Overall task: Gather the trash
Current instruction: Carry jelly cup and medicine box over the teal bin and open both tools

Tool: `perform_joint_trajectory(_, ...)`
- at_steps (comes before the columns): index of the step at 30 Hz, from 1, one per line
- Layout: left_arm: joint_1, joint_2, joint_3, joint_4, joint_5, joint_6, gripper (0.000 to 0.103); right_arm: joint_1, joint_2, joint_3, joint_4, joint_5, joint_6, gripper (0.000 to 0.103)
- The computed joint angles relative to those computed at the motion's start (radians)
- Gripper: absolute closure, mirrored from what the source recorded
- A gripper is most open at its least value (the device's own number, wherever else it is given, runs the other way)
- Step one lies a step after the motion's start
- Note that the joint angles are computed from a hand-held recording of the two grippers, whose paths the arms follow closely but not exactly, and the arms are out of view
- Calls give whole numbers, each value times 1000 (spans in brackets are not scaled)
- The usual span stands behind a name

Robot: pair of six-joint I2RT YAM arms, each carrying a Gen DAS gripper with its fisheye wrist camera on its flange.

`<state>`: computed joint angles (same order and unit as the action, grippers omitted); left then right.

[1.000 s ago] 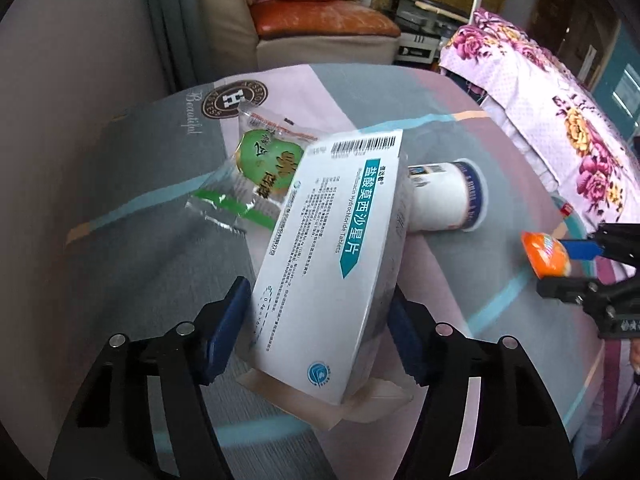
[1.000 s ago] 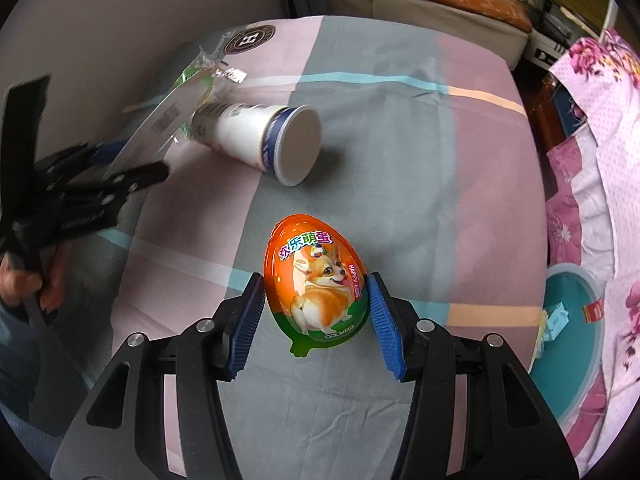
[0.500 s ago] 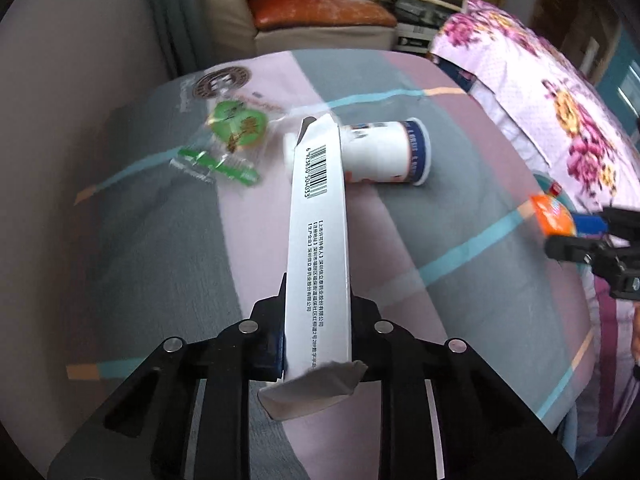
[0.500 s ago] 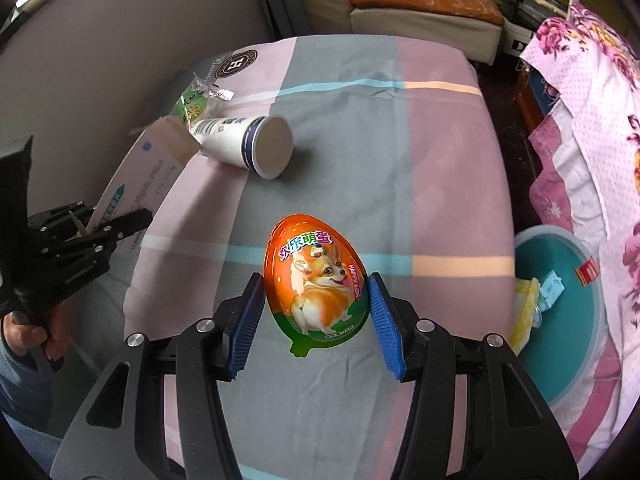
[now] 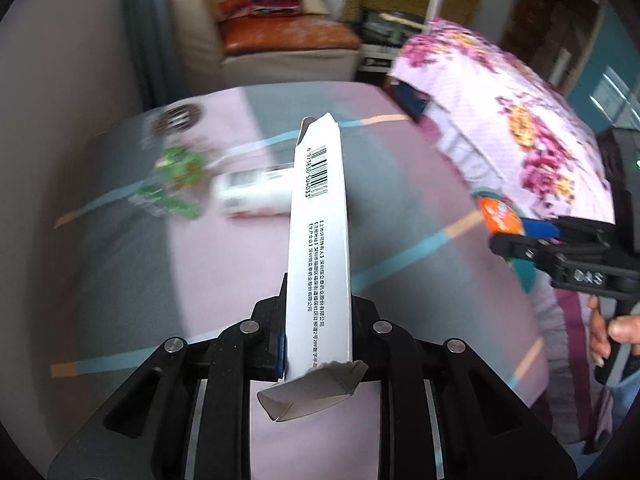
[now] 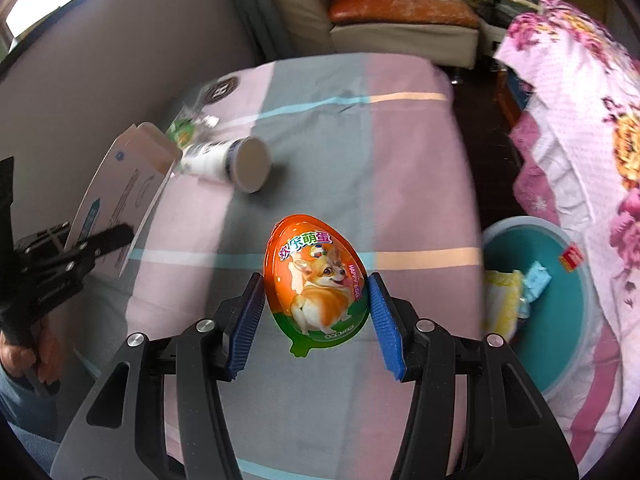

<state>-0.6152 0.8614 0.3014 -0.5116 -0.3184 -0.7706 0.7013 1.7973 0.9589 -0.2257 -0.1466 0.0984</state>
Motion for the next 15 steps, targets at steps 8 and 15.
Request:
perform_joint_trajectory(8,-162,484,259,266,31,40,82,-219,-155,-131,18,-13,-48,53)
perform_joint_trajectory(15,-233,858,578,294,86,114,81,-537,-211,-201,40,-95,-145,53)
